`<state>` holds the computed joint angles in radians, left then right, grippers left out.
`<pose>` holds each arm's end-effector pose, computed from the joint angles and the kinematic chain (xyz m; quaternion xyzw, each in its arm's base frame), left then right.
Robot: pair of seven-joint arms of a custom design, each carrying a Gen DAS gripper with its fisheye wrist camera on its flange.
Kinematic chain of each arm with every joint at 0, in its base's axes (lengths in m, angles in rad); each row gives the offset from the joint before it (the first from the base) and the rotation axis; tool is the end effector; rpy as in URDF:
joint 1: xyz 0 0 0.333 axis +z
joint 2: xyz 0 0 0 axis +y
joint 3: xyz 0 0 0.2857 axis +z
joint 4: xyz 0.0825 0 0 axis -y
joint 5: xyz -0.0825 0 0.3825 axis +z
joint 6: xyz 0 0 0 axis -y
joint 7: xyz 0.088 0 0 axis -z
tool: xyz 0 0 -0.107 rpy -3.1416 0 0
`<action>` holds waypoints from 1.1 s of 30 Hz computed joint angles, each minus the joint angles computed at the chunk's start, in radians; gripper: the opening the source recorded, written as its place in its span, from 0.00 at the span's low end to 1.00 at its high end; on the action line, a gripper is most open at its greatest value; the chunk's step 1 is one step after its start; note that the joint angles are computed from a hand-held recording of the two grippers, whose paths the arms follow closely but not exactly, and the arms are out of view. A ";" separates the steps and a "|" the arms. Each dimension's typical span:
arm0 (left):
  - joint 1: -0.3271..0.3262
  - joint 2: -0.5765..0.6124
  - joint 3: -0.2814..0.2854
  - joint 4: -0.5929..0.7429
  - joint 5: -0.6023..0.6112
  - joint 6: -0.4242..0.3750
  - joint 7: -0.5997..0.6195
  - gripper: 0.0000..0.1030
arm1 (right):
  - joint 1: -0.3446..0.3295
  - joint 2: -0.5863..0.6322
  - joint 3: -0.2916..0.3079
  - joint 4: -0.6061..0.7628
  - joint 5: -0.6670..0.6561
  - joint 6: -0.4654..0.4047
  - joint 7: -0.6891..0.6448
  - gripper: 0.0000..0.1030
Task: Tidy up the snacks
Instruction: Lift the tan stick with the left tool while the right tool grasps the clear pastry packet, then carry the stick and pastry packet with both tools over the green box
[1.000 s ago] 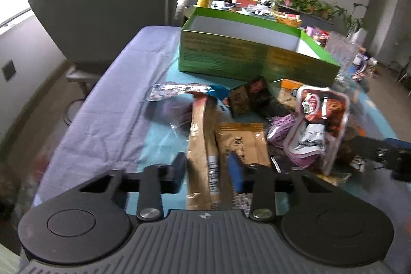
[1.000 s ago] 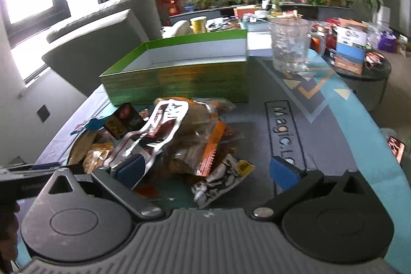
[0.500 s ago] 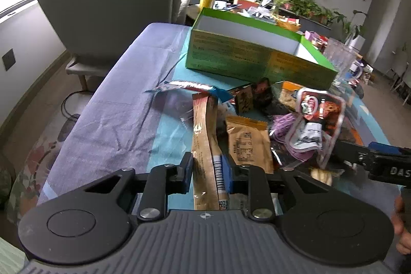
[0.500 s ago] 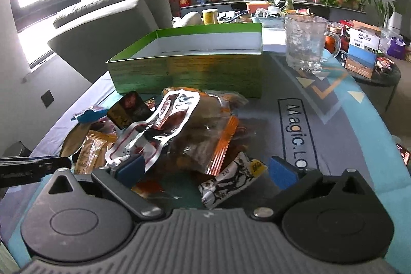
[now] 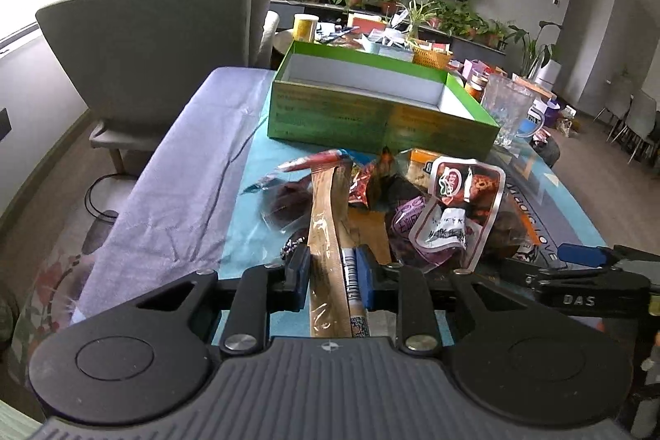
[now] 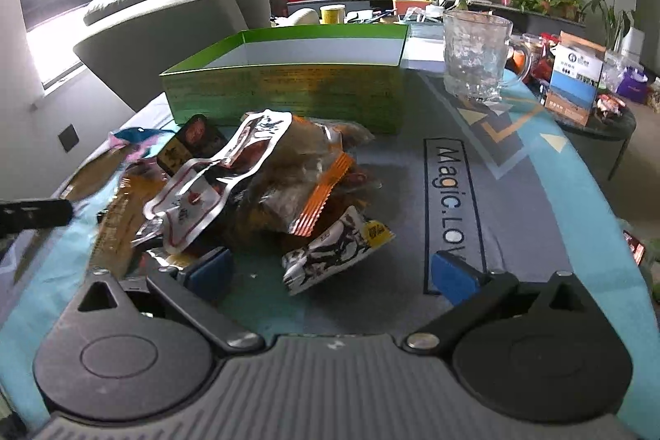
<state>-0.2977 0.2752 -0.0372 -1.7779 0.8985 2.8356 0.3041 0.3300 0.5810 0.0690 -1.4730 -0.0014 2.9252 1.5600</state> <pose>0.6136 -0.2541 0.4506 -0.6882 0.5759 -0.3493 0.2696 0.6875 0.2772 0.4211 -0.7508 0.5075 -0.2236 0.3587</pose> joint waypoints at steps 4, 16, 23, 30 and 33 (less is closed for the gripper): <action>-0.003 -0.012 0.002 -0.007 0.022 0.009 -0.017 0.21 | 0.012 0.037 -0.014 0.062 -0.009 -0.048 0.014 0.59; 0.001 -0.026 0.000 -0.027 0.057 0.015 -0.065 0.21 | -0.160 -0.115 0.225 -0.128 0.206 -0.068 -0.191 0.59; 0.008 -0.042 -0.007 -0.042 0.086 0.002 -0.097 0.21 | -0.063 -0.044 0.175 -0.033 0.252 -0.131 -0.287 0.59; 0.015 -0.044 -0.017 -0.048 0.104 0.003 -0.123 0.21 | -0.016 -0.041 0.114 -0.021 0.226 -0.124 -0.256 0.57; 0.011 -0.055 -0.015 -0.055 0.138 0.007 -0.149 0.21 | -0.030 -0.066 0.130 -0.060 0.239 -0.083 -0.278 0.55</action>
<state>-0.2867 0.2204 -0.0519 -1.8325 1.0363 2.8429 0.1553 0.2996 0.5150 0.1986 -1.5332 0.2381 2.8419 1.2820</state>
